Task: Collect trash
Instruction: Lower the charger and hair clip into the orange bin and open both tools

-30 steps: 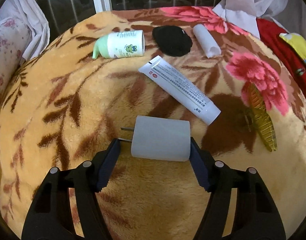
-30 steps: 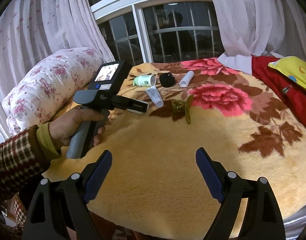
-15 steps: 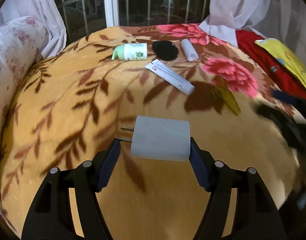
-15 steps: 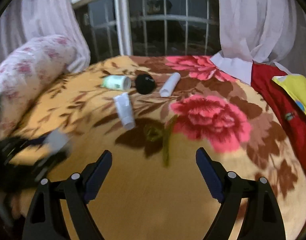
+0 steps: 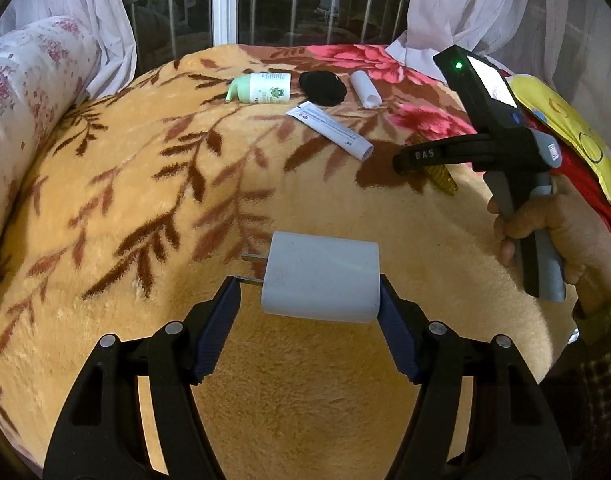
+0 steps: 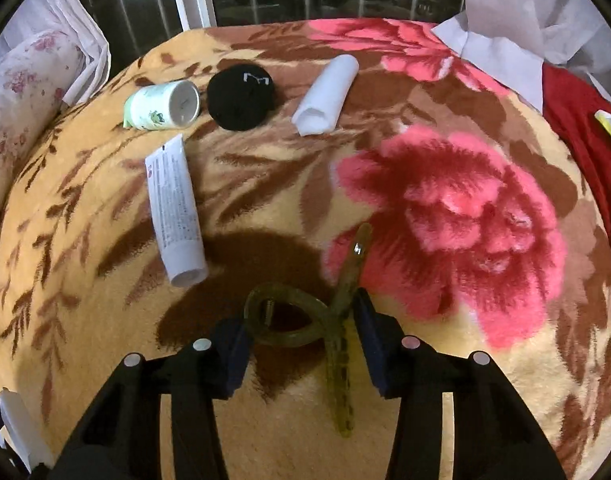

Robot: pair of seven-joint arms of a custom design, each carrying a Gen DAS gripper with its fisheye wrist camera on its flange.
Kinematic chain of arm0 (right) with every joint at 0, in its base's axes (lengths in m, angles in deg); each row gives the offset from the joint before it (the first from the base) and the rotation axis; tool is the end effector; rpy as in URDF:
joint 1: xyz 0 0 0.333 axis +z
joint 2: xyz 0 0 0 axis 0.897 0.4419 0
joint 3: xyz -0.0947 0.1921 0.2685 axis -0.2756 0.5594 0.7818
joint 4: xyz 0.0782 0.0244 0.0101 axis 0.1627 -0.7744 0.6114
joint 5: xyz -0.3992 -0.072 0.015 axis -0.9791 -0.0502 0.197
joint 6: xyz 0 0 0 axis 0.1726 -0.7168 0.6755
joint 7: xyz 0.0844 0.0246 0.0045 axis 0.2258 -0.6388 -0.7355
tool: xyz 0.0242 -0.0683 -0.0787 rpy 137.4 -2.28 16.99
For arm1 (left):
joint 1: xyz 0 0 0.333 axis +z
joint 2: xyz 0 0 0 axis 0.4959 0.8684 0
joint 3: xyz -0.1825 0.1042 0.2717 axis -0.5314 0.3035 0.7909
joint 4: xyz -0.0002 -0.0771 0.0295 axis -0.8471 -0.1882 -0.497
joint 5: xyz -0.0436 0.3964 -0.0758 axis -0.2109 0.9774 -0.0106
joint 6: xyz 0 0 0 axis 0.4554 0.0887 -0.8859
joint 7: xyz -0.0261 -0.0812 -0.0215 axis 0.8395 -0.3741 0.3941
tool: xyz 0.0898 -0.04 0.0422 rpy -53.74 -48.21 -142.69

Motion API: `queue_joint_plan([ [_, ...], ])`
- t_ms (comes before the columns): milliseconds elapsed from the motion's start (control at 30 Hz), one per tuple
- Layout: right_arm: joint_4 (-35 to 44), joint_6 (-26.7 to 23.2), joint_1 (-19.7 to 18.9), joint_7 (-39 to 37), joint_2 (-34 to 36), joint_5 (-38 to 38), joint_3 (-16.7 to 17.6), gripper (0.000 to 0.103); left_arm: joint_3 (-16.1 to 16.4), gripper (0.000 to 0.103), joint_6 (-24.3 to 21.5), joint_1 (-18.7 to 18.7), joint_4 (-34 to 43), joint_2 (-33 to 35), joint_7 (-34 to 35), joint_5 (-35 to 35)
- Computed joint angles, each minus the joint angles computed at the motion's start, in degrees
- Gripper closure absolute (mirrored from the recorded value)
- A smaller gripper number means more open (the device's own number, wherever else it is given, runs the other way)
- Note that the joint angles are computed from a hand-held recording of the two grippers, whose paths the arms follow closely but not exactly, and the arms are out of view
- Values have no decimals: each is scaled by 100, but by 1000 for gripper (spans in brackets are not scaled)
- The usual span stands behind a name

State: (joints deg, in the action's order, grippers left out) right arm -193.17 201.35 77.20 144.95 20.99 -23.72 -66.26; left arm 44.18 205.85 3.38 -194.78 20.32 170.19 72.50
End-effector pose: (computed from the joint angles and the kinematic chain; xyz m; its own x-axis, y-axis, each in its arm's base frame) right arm 0.4500 0.2210 0.5662 -0.3024 -0.9521 -0.0448 -0.8276 0.2856 -0.4832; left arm 0.4101 -0.3080 0.5872 -0.6242 -0.7768 0.0834 -0.6422 0.4494 -0.6210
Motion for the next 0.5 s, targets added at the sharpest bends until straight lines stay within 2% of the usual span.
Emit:
queue_joint_plan([
  [233,-227,152,14,337,-562,-279,299,56,20,37,33,-27,-185,-207,-49,-25],
  [400,-380,52,148,490,-1164,-306,719,56,86,37,60,-113,-456,-555,-108,-13],
  [500,-547,-2,367,590,-1601,-101,1018,56,223,37,-29,-214,-739,-928,-52,-47],
])
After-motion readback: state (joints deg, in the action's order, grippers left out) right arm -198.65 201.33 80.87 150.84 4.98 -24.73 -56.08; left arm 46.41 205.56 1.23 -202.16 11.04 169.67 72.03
